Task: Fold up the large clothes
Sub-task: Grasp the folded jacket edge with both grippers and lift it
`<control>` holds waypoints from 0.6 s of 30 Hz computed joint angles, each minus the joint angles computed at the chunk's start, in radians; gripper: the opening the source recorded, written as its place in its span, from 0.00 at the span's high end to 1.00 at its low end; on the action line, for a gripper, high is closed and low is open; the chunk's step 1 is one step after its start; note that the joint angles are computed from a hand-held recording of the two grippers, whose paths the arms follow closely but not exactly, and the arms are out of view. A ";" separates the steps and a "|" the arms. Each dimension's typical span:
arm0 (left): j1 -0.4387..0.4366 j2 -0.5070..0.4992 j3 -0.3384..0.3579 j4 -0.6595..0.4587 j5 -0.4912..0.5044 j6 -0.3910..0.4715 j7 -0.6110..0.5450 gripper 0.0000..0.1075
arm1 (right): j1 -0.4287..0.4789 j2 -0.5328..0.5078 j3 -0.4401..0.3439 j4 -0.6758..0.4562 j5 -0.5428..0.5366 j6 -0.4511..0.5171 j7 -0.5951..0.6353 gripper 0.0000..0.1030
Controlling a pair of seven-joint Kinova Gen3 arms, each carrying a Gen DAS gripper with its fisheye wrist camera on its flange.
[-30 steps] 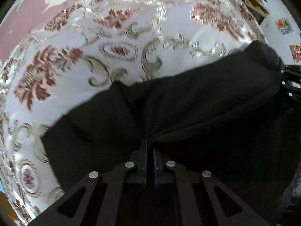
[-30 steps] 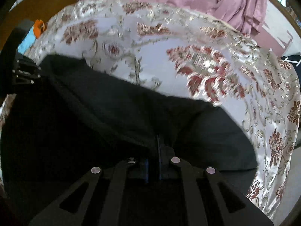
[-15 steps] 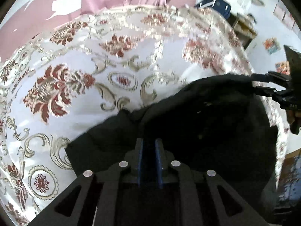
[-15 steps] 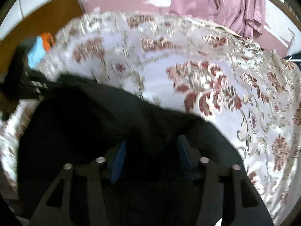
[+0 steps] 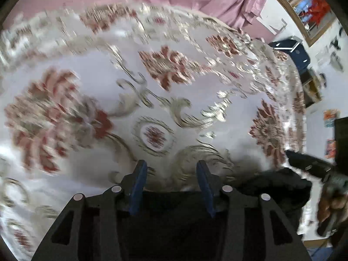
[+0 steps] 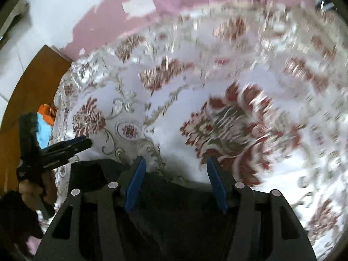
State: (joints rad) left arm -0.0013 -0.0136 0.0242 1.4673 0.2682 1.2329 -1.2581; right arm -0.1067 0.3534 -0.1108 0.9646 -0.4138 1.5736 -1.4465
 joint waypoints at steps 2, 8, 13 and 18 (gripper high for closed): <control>0.014 -0.012 -0.028 0.033 0.081 -0.022 -0.081 0.62 | -0.016 0.007 -0.003 0.012 -0.016 0.016 0.038 0.70; 0.152 -0.013 -0.152 0.055 0.267 0.091 -0.325 0.85 | -0.037 -0.034 -0.059 0.051 0.001 0.101 0.246 0.82; 0.129 0.021 -0.114 0.055 0.303 0.237 -0.511 0.90 | -0.104 -0.056 -0.037 0.083 0.083 0.206 0.346 0.85; 0.155 0.086 -0.083 0.039 0.268 0.293 -0.487 0.90 | -0.131 -0.029 -0.013 0.095 0.129 0.261 0.339 0.87</control>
